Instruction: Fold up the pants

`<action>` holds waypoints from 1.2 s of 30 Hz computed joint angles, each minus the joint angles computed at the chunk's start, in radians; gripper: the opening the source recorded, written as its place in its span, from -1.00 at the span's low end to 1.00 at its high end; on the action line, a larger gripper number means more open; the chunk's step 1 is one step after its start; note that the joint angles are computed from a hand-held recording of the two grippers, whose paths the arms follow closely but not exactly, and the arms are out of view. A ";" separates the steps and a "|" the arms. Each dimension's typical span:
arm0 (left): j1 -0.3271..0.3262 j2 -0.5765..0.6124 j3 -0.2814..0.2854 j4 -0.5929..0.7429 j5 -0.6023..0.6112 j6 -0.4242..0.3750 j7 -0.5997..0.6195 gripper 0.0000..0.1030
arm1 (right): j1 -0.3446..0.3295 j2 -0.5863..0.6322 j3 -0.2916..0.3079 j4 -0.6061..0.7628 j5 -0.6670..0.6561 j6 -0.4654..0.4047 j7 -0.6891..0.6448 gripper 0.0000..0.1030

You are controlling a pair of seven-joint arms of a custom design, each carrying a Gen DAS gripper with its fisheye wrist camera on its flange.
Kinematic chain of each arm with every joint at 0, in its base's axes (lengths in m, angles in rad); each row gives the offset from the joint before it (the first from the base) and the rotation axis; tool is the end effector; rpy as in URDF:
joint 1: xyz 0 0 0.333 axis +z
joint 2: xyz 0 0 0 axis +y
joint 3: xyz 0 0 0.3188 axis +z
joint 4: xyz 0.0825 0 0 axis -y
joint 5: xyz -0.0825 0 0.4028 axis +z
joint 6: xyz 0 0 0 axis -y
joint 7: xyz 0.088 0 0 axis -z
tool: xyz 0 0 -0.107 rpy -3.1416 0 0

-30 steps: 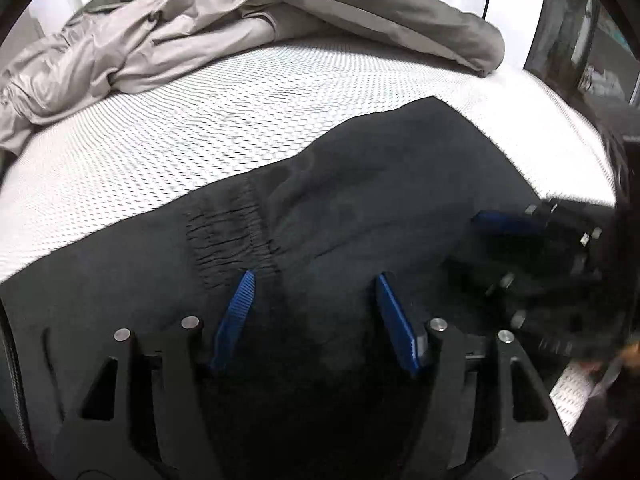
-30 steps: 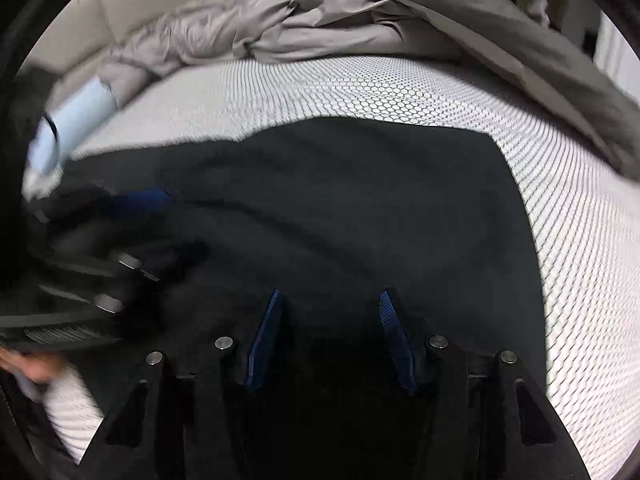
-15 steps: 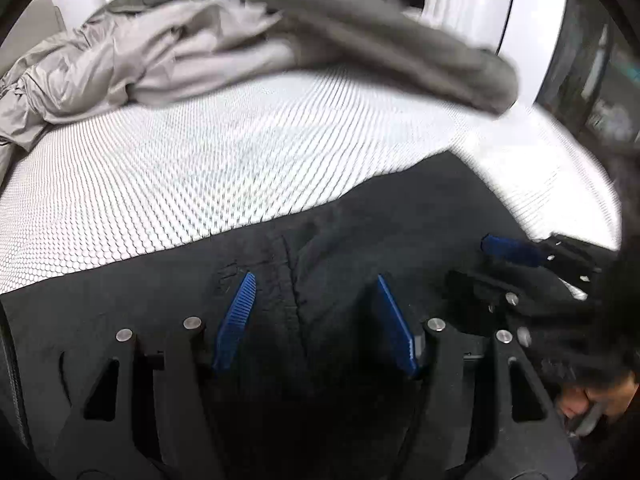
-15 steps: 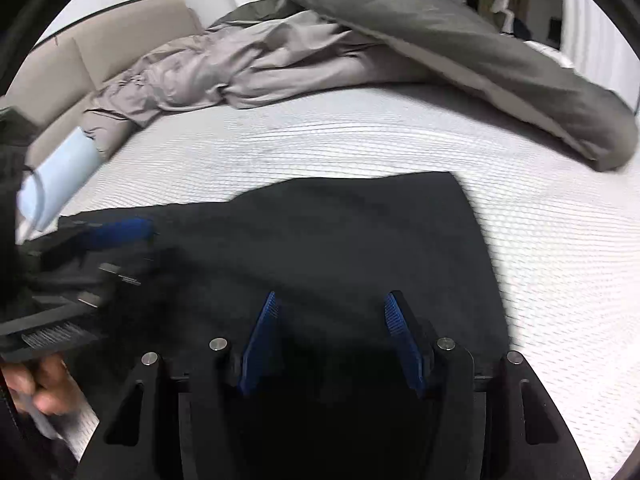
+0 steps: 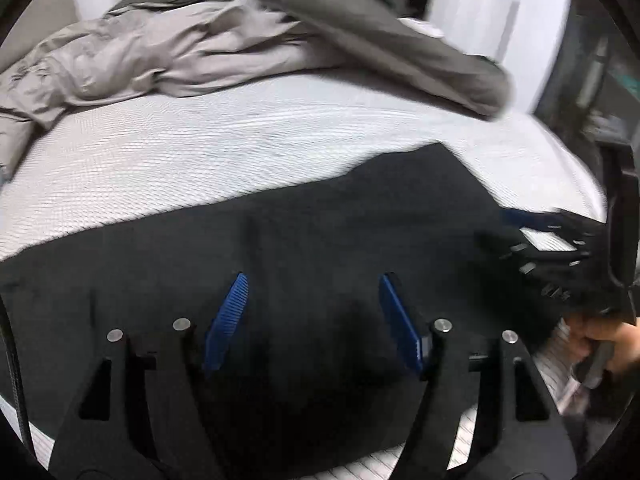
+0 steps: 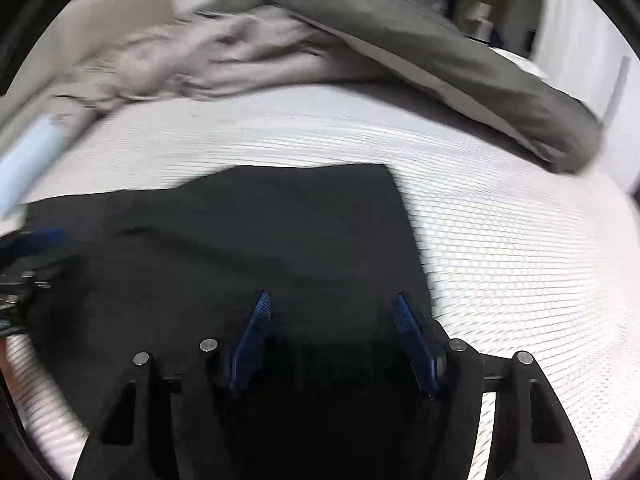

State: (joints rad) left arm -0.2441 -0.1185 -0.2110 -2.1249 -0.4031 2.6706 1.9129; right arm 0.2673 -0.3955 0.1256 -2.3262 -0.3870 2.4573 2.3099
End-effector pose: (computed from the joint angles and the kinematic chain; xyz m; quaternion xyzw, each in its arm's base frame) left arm 0.5234 -0.2476 0.5307 -0.4760 0.8084 -0.3267 0.1146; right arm 0.4504 0.1928 0.5444 -0.6361 0.7073 -0.2302 0.2052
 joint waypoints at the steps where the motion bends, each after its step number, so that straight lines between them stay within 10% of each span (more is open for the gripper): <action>1: -0.008 -0.019 -0.006 -0.017 0.011 -0.030 0.018 0.27 | 0.036 -0.013 -0.019 -0.017 0.050 0.028 -0.049 0.29; 4: -0.010 -0.010 -0.020 -0.032 0.083 -0.080 0.016 0.27 | 0.143 -0.001 -0.068 -0.042 0.237 0.049 -0.212 0.29; 11: 0.027 -0.035 0.022 -0.072 0.046 -0.103 0.013 0.40 | 0.007 -0.124 0.042 -0.131 0.014 -0.080 -0.099 0.29; 24: 0.213 -0.331 0.137 -0.298 -0.061 -0.005 -0.096 0.59 | 0.015 -0.343 -0.052 -0.317 0.169 0.083 -0.021 0.32; 30: 0.206 -0.264 0.283 -0.252 -0.262 -0.130 -0.093 0.62 | 0.011 -0.357 -0.048 -0.330 0.179 0.084 -0.033 0.37; 32: 0.207 -0.219 0.299 -0.240 -0.379 -0.123 -0.067 0.46 | 0.010 -0.333 -0.051 -0.322 0.171 0.105 -0.047 0.38; 36: 0.245 -0.158 0.250 -0.200 -0.418 -0.065 -0.123 -0.65 | 0.008 -0.299 -0.036 -0.297 0.161 0.114 -0.048 0.39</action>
State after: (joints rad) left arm 0.0005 -0.2762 0.0386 -2.3254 -0.8212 2.6053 1.7899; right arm 0.2754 -0.6948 0.0901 -2.6232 -0.2262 2.5709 2.2615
